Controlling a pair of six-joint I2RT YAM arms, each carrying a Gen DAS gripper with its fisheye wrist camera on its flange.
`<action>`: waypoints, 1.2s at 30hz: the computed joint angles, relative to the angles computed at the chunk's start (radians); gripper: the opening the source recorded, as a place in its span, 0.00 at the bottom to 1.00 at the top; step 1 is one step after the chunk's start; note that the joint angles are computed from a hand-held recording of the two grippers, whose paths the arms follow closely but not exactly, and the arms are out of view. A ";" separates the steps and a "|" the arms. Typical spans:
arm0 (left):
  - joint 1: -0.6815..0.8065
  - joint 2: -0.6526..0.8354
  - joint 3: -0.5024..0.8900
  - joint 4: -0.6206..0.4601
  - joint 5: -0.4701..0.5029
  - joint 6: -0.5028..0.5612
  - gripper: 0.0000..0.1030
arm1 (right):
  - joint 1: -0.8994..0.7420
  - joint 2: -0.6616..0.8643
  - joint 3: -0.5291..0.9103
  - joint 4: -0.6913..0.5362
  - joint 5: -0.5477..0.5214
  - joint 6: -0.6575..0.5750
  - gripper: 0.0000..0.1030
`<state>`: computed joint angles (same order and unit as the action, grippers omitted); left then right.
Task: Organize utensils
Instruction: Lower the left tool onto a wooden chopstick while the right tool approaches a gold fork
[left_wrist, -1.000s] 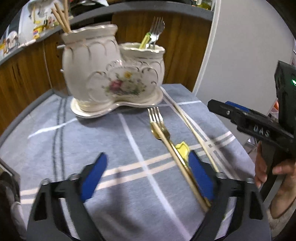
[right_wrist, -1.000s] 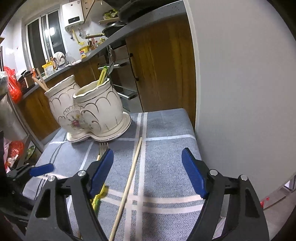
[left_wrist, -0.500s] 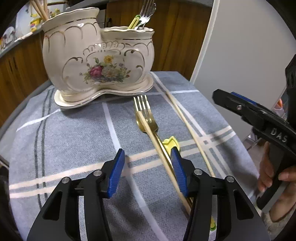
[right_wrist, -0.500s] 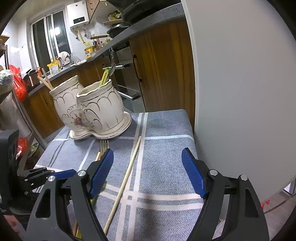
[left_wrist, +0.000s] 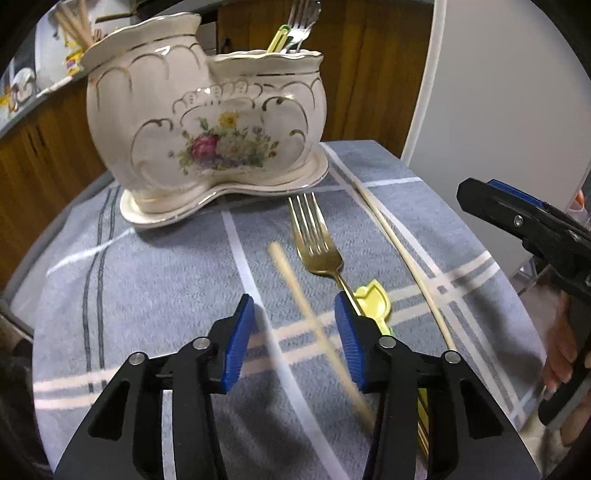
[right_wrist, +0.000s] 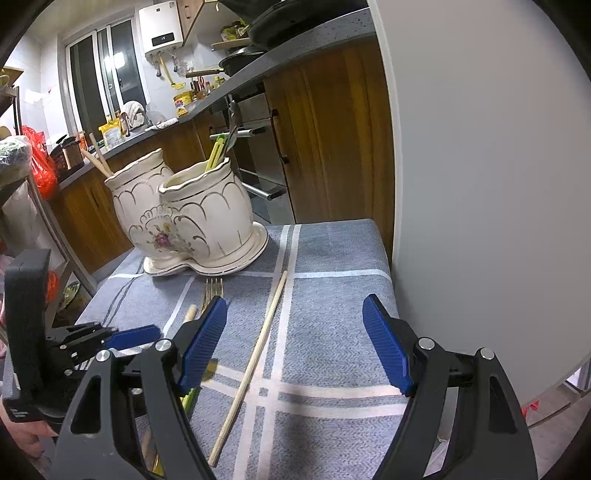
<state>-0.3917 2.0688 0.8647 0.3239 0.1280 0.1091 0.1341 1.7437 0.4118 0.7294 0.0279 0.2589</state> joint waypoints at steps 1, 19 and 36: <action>0.001 0.005 0.008 -0.006 0.007 0.001 0.32 | 0.006 -0.001 0.001 -0.003 0.004 0.000 0.73; 0.203 -0.050 -0.036 -0.045 0.239 0.138 0.01 | 0.216 0.077 0.163 -0.223 0.031 -0.031 0.39; 0.282 -0.133 -0.070 -0.169 0.403 0.234 0.04 | 0.261 0.253 0.528 -0.688 0.081 -0.049 0.17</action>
<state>-0.1101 1.9357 0.7947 0.1554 0.5307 0.3431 0.3952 1.9964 0.9400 0.0410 0.1090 0.2098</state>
